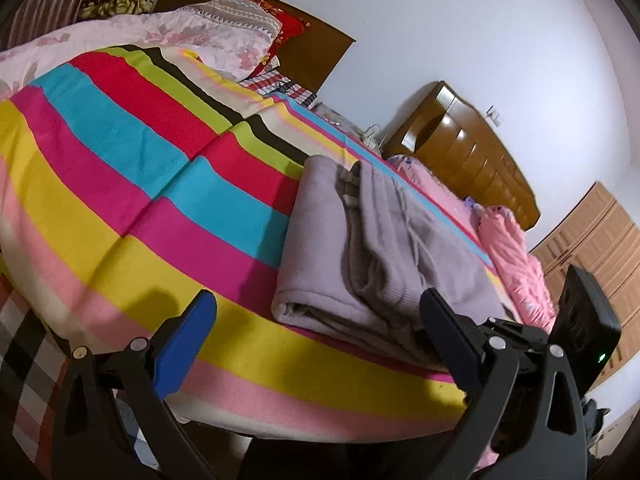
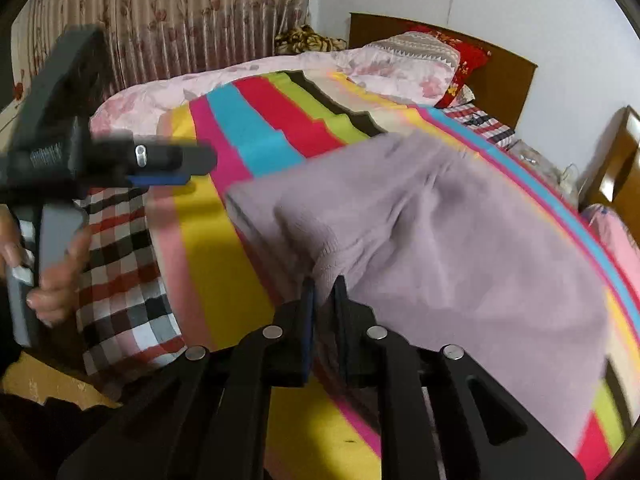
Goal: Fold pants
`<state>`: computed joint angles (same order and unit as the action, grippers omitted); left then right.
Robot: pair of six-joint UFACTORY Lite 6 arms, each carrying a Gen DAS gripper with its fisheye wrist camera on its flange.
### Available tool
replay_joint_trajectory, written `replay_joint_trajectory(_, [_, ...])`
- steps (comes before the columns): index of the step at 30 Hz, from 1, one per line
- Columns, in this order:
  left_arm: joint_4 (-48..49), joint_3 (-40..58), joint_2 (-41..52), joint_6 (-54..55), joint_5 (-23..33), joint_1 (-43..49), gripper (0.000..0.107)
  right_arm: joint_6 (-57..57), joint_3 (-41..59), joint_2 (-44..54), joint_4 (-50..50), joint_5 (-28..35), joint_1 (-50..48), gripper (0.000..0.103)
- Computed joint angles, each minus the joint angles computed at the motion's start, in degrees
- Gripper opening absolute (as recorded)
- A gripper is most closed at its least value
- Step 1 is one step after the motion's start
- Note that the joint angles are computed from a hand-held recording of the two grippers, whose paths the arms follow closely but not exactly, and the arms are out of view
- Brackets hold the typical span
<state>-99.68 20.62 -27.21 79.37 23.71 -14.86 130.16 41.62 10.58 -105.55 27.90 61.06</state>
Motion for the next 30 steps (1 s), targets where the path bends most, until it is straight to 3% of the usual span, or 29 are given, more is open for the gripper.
replay_joint_trajectory(1, [-0.3,-0.1,-0.2,0.0,-1.3,-1.2,0.101,4.1,-1.3,-1.0,-3.3,-0.1,-0.3,0.020])
replay_joint_trajectory(3, [0.5,-0.3,-0.6,0.2,-2.2,-1.6,0.101,6.3,-2.5,-3.8,-5.9,-4.3,-2.2,0.046])
replay_joint_trajectory(4, [1.4,-0.9,-1.5,-0.6,-2.7,-1.6,0.101,7.2,-2.8,-4.6,-7.6,-5.5,-2.8,0.065])
replay_joint_trajectory(5, [1.5,-1.4,-1.8,-0.5,-2.7,-1.4,0.101,6.3,-3.1,-5.2,-7.7,-5.6,-2.5,0.067])
replay_joint_trajectory(7, [1.3,-1.7,-1.7,-0.3,-2.2,-0.7,0.101,-1.4,-2.2,-3.7,-1.4,-2.9,-0.4,0.065])
replay_joint_trajectory(13, [4.7,-3.0,-3.7,-4.2,-2.7,-1.0,0.101,-16.2,0.4,1.3,9.6,6.0,3.8,0.041])
replay_joint_trajectory(16, [8.0,-2.7,-4.5,-7.4,-1.0,-0.7,0.101,-22.6,2.3,4.9,13.1,11.2,6.0,0.040])
replay_joint_trajectory(19, [12.8,-1.2,-5.1,-12.3,2.1,-0.2,0.101,-22.7,1.8,4.7,13.8,13.8,7.5,0.021])
replay_joint_trajectory(21, [13.5,0.4,-4.4,-13.4,3.7,-0.3,0.101,-19.7,-1.1,0.8,11.5,13.4,6.9,0.016])
replay_joint_trajectory(25, [12.9,8.2,4.1,-12.6,17.2,4.0,0.101,-3.9,-9.3,-11.8,-0.3,8.7,2.0,0.015])
replay_joint_trajectory(27, [11.7,15.0,14.0,-12.1,26.6,6.2,0.101,4.6,-13.7,-18.7,-8.4,5.5,-1.8,0.015])
replay_joint_trajectory(30, [12.5,28.8,31.6,-16.6,35.9,5.6,0.101,6.8,-15.3,-22.4,-11.1,4.8,-3.5,0.015])
